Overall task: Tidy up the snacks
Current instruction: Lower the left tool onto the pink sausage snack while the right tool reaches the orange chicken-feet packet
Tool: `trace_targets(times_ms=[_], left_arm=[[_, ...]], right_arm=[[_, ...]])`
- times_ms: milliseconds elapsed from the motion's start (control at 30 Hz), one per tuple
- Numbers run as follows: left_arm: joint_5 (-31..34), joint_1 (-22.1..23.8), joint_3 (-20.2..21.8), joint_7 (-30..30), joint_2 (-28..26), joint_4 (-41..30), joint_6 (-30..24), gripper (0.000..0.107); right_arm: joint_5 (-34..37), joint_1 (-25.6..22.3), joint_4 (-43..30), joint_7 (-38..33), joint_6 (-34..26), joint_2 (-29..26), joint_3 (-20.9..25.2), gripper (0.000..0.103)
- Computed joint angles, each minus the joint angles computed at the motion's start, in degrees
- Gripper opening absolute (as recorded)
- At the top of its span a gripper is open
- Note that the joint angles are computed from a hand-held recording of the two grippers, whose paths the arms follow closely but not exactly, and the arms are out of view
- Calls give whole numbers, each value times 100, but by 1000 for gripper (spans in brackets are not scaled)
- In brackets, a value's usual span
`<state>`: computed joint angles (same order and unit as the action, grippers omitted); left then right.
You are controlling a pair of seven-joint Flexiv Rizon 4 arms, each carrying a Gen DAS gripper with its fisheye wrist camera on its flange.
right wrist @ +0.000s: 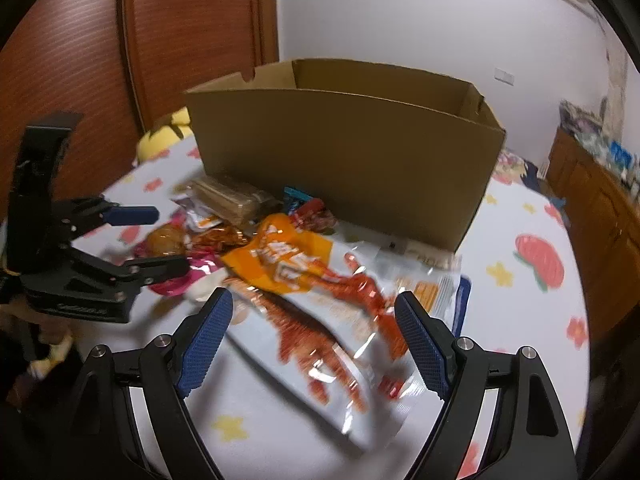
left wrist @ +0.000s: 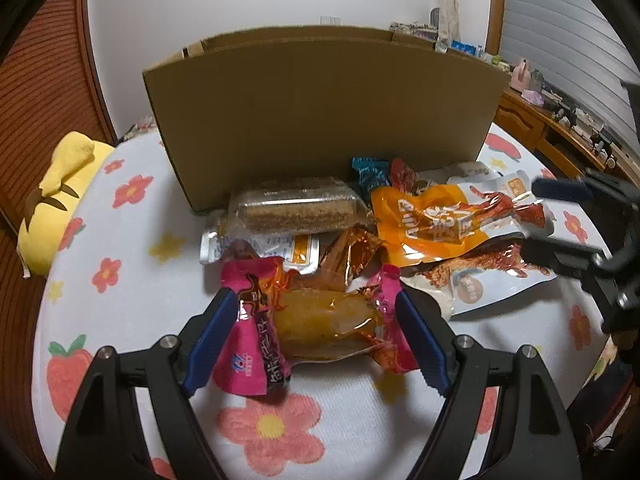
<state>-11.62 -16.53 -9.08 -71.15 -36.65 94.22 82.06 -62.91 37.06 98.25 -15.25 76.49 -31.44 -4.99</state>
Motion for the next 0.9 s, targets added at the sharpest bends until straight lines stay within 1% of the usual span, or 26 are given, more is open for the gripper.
trace_targets(times_ms=[33,100,233,300,333,467,600,633,733,800,900], left_arm=[[5,-21,34,-21,-24,-37,-27,82],[-41,42,-46,22,-68,-96,-111,83],[-152,153,-207,125,-158,-207,-217,83],[-326,381,-520,349,-170,-169,-322,77],[-397,454,-623,440,-161,-122,-280,75],[-550,564,-775,693,-92,42,-178,71],[-630,564,-778,799,-23,171,-98,71],[-665,589,-809,824,-14,203,-76,72],[-720,560,-767,808,-31,188,-119,79],[-812,674,-916,889,-34,255,-48,80],[-850,686,-932,935,-35,266,-39,80]], right_arm=[[125,-46,-73,-199,-92,-43,81,85],[500,-172,-269,-755,-240,-169,282,85],[1425,-373,-700,-1972,-529,-454,664,86],[1815,-431,-896,-2438,-629,-576,788,87],[1980,-450,-978,-2636,-667,-627,831,88],[2859,-708,-1372,-3684,-975,-838,1353,89],[3457,-800,-1597,-4381,-1222,-899,1590,89],[3550,-780,-1609,-4485,-1272,-884,1581,90],[3799,-707,-1623,-4811,-1372,-836,1537,90],[3954,-618,-1705,-4952,-1433,-855,1475,90],[4146,-545,-1819,-5188,-1613,-895,1453,90]])
